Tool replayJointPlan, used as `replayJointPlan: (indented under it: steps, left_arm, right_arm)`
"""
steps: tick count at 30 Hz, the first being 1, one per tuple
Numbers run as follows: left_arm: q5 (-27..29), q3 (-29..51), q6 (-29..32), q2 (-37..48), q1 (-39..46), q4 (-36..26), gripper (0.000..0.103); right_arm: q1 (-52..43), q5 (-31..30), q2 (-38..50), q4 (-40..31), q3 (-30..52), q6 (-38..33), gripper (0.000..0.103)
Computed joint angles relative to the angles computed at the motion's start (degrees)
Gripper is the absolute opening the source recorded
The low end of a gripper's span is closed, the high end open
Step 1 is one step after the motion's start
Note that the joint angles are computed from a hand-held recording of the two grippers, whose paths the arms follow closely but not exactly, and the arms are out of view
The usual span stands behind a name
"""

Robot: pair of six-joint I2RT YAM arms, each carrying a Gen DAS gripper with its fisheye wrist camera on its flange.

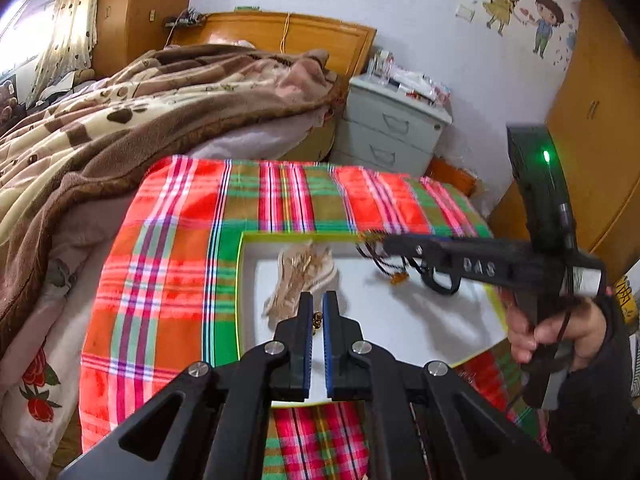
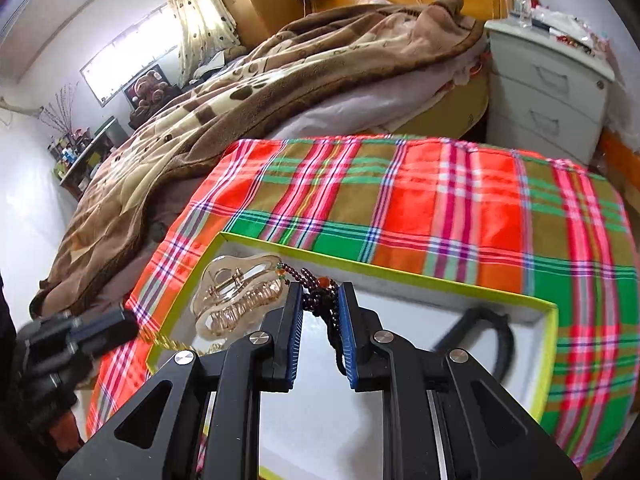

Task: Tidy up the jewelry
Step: 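Lower the gold chain into the box with the left tool while the right tool drops the necklace there, then move the right tool to the lilac spiral hair tie and grasp it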

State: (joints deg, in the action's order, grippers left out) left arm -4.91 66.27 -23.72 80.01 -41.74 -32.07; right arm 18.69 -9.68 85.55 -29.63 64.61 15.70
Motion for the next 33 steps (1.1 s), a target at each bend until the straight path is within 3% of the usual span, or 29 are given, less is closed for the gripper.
replayJointPlan:
  steps: [5, 10, 16, 17, 20, 27, 30, 33]
  left_arm:
    - [-0.1, -0.2, -0.6, 2.2, -0.3, -0.4, 0.005]
    - [-0.2, -0.7, -1.2, 3.3, -0.1, -0.2, 0.005]
    - [-1.3, -0.6, -1.4, 4.5, -0.2, -1.0, 0.005]
    - [-1.4, -0.7, -1.5, 4.6, -0.2, -1.0, 0.008]
    - [-2.2, -0.8, -1.9, 4.6, -0.2, -1.4, 0.03]
    - [-3.3, -1.1, -2.3, 4.2, -0.4, -1.5, 0.036]
    - [-3.7, -1.3, -2.5, 3.7, -0.7, -1.8, 0.038]
    - [-4.3, -1.8, -2.9, 2.5, -1.3, -1.9, 0.04]
  right_arm:
    - [0.8, 0.7, 3.4, 0.7, 1.3, 0.0, 0.018]
    - [3.1, 7.0, 5.1, 0.4, 2.1, -1.4, 0.019]
    - [3.9, 8.9, 5.7, 1.2, 1.9, -2.5, 0.022]
    - [3.9, 9.1, 5.5, 1.2, 1.7, -2.3, 0.022]
    - [4.2, 9.4, 5.0, 1.2, 1.4, -2.2, 0.023]
    - [4.9, 11.1, 3.1, 1.4, 0.2, -1.0, 0.025]
    - [5.2, 11.5, 1.8, 1.3, -0.4, -0.5, 0.038]
    - [5.7, 12.1, 0.2, 1.1, -1.2, 0.1, 0.038]
